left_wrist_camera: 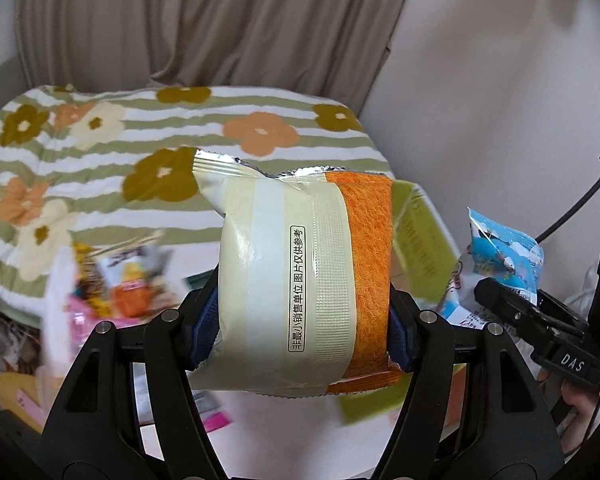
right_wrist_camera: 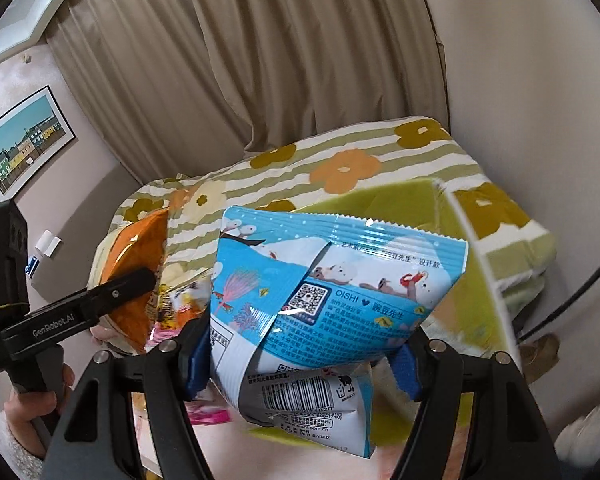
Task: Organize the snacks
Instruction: 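Carry both packs over the yellow box and release them inside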
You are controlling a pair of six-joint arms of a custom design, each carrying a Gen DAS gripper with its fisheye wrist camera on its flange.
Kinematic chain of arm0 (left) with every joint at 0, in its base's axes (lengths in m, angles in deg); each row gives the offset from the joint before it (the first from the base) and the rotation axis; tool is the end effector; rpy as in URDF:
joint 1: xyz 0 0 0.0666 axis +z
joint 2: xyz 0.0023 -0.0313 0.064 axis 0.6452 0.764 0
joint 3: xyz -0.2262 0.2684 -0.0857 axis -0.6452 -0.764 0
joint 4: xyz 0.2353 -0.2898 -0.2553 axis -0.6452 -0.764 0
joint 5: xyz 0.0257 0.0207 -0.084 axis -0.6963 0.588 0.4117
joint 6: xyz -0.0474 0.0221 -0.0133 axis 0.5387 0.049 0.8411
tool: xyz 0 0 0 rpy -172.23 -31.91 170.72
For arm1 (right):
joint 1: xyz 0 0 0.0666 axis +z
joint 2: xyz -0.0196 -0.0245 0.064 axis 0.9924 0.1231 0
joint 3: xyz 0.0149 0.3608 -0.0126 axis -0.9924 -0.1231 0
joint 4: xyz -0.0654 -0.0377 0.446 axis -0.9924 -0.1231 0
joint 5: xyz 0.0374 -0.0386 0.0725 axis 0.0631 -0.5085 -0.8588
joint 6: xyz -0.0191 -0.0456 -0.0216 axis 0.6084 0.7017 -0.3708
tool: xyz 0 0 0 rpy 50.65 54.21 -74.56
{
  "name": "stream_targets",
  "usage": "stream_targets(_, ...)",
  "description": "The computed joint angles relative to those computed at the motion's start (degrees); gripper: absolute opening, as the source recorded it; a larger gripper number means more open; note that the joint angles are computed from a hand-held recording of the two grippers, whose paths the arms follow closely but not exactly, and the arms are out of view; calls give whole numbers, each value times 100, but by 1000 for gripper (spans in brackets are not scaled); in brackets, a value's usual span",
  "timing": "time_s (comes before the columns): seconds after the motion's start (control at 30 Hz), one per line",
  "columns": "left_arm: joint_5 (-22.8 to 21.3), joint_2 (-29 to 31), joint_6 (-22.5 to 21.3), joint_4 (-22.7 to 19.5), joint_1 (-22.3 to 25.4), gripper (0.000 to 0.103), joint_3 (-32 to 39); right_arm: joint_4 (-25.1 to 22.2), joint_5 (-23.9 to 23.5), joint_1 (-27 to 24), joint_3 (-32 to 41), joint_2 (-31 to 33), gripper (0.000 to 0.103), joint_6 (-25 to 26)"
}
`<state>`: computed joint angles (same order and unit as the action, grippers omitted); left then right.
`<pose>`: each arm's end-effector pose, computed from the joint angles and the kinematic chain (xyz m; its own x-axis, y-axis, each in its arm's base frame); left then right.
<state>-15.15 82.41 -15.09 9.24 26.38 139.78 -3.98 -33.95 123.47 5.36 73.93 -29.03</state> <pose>0.3653 -0.0950 0.5525 -0.7725 -0.0416 -0.6336 0.1506 0.9574 -0.2464 0.3221 0.2670 0.5322 -0.7291 0.1349 -0.6710 -0.1465 0.9269 0.3455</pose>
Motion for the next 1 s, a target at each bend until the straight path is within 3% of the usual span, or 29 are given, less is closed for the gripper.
stream_targets(0.2, -311, 953, 310, -3, -581, 64, 564, 37, -631, -783, -89, 30, 68, 635)
stream_targets(0.5, -533, 2171, 173, -115, -853, 66, 1275, 169, -1004, -1293, -189, 203, 68, 816)
stream_targets(0.53, -550, 2273, 152, -144, -862, 67, 1337, 146, -1018, -1321, -179, 237, 68, 844)
stream_targets(0.6, -693, 2453, 93, -231, -883, 89, 1469, 125, -1071, -1386, -167, 316, 68, 899)
stream_targets(0.67, -827, 2512, 3, -176, -891, 99, 1488, 120, -1112, -1452, -135, 408, 68, 883)
stream_targets(0.87, -997, 2393, -320, -222, -822, 100, 1334, 62, -1172, -1531, -46, 622, 68, 808)
stream_targets(1.0, -767, 2126, -278, -159, -670, 100, 1084, -114, -1110, -1517, 138, 824, 68, 959)
